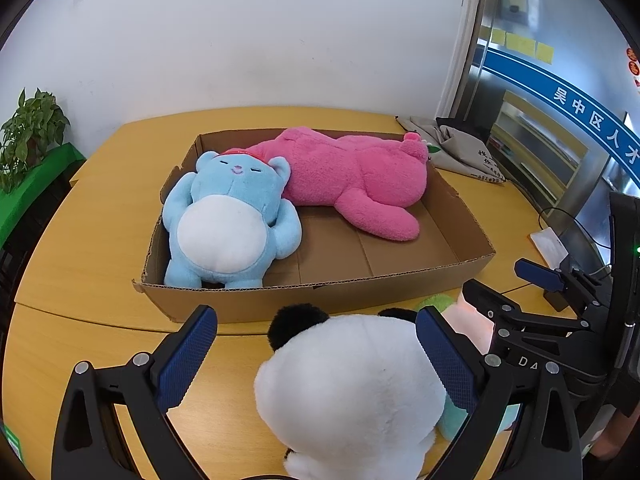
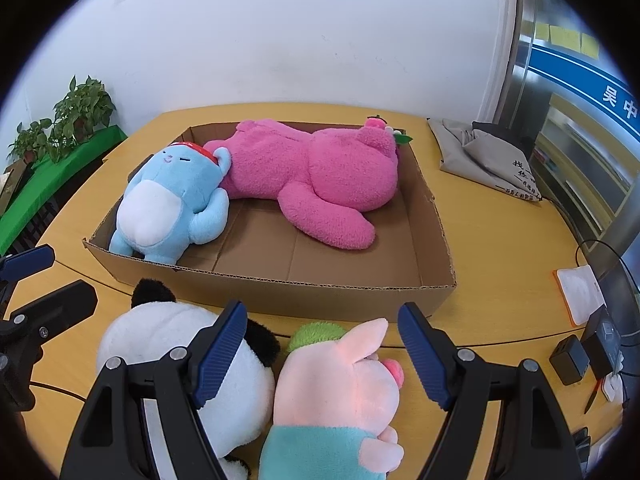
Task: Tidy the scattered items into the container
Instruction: 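Open both grippers and pull back toward the white panda plush, then close both grippers on the white panda plush from either side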
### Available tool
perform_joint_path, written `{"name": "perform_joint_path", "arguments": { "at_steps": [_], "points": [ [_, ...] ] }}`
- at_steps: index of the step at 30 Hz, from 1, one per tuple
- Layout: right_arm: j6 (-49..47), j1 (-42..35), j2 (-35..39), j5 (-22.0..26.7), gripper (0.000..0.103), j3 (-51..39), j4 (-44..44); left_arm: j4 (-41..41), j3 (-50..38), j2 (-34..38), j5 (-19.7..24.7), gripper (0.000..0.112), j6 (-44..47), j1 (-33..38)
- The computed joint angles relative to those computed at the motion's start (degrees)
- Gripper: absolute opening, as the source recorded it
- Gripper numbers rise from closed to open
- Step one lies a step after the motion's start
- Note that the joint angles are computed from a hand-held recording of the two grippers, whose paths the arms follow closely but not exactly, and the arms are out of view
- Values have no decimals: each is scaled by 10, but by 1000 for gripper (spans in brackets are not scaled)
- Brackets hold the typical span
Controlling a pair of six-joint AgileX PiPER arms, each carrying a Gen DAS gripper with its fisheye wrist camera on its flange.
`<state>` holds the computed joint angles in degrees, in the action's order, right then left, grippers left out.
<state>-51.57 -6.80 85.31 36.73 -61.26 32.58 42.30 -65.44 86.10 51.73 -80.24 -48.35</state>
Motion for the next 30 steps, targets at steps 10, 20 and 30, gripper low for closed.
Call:
{"name": "perform_joint_path", "arguments": {
  "at_steps": [10,20,30],
  "points": [
    [6,6,3,-7,78,2,-8,-13,20,-14,-27,101,2,13],
    [-11,2,9,14,78,2,11,-26,58,-31,-59,101,0,24],
    [-180,-67,1,166,78,24,106,-53,138,-83,-145,101,17,42]
  ]
}}
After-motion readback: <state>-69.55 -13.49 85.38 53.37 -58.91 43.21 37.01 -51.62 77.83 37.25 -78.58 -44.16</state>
